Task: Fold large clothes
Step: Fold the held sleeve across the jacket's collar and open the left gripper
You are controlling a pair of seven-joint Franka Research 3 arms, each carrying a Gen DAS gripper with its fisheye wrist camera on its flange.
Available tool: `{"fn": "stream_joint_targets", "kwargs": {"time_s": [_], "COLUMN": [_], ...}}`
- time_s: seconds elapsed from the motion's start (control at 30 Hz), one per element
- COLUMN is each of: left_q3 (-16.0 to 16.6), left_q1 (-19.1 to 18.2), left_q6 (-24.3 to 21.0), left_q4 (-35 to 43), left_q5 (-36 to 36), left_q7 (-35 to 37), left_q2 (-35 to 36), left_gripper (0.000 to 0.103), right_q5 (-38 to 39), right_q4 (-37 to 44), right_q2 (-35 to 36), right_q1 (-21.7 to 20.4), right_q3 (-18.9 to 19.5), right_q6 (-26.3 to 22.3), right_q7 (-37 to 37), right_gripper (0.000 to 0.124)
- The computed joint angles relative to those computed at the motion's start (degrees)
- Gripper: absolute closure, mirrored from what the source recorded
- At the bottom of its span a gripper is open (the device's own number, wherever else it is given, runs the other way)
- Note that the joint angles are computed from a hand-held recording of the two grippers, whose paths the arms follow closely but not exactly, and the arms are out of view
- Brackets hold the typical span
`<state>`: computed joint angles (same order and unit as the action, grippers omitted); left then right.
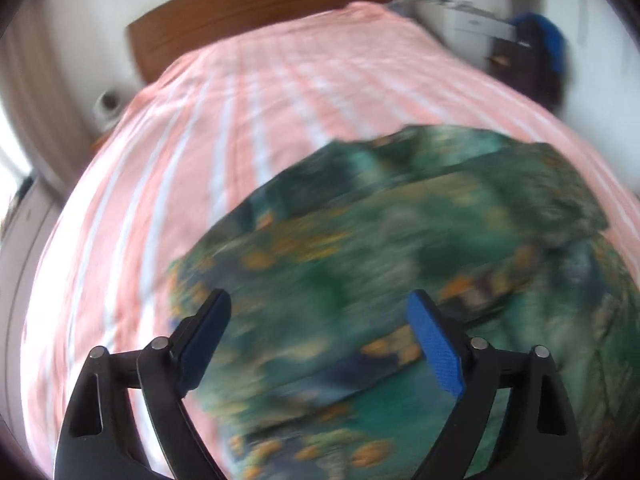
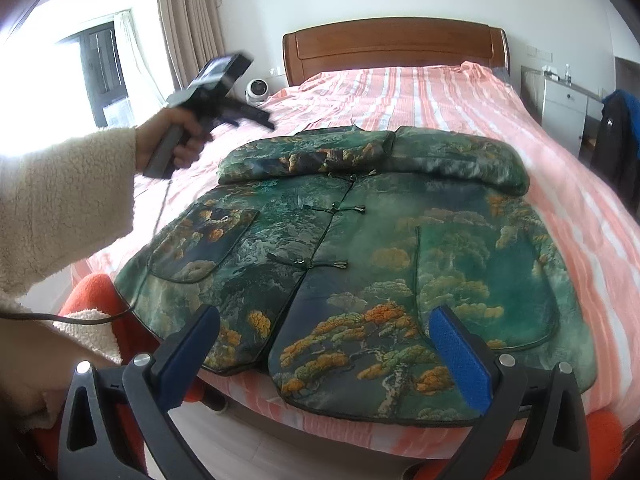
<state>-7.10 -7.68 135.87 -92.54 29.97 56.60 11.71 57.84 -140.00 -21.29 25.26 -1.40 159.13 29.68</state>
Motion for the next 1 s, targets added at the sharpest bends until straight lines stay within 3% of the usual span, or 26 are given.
{"fn": "stream_joint_targets", "kwargs": {"time_s": [0.13, 0.27, 0.33, 0.43, 0.53, 0.67, 0.87, 1.0], "left_q3": [-0.59, 1.01, 2.26, 2.39, 2.97, 1.96, -0.82, -2.67], "left_q1": [-2.62, -6.9, -8.17, -7.45, -7.08, -4.75, 0.22, 3.09], "left_q6": [-3.5, -14.46, -14.53, -10.0, -4.62, -1.13, -0.46, -5.62], "left_q4": [10.78, 24.81, 26.61, 19.3, 8.22, -4.31, -20.79, -27.56], "left_q5": [0.54, 0.66, 1.36, 1.16, 5.57, 9.38, 10.28, 8.37], "left_q7": [4.45, 7.34, 5.99, 3.92, 0.94, -3.19, -9.56, -11.66], "left_q2": [9.16, 20.88, 22.85, 17.34, 8.22, -2.87, -19.37, -30.25], "left_gripper": [0.005, 0.005, 0.005, 0.005, 0.005, 0.004, 0.004, 0.004], "right_q5": [0.04, -0.51, -0.64, 1.15, 2.97, 4.87, 6.27, 6.67], "right_q4": [-0.75, -1.28, -1.43, -1.79, -1.49, -0.71, -1.01, -0.86], "right_q2": [-0.63, -1.0, -1.05, -1.5, -1.3, -0.6, -1.1, -1.06], "right_q1": [0.29, 0.0, -0.18, 0.31, 0.3, -0.08, -0.34, -0.22], "right_q3": [0.15, 0.13, -0.01, -1.13, -1.91, -1.95, -0.93, -0.47], "right_q6": [-0.27, 0.08, 0.48, 0.88, 0.63, -0.28, -0.71, -0.63], "right_q7": [-0.87, -0.34, 0.04, -1.19, -2.21, -3.23, -5.2, -5.51], "right_gripper": [0.021, 0.021, 0.021, 0.021, 0.021, 0.021, 0.021, 0.021]}}
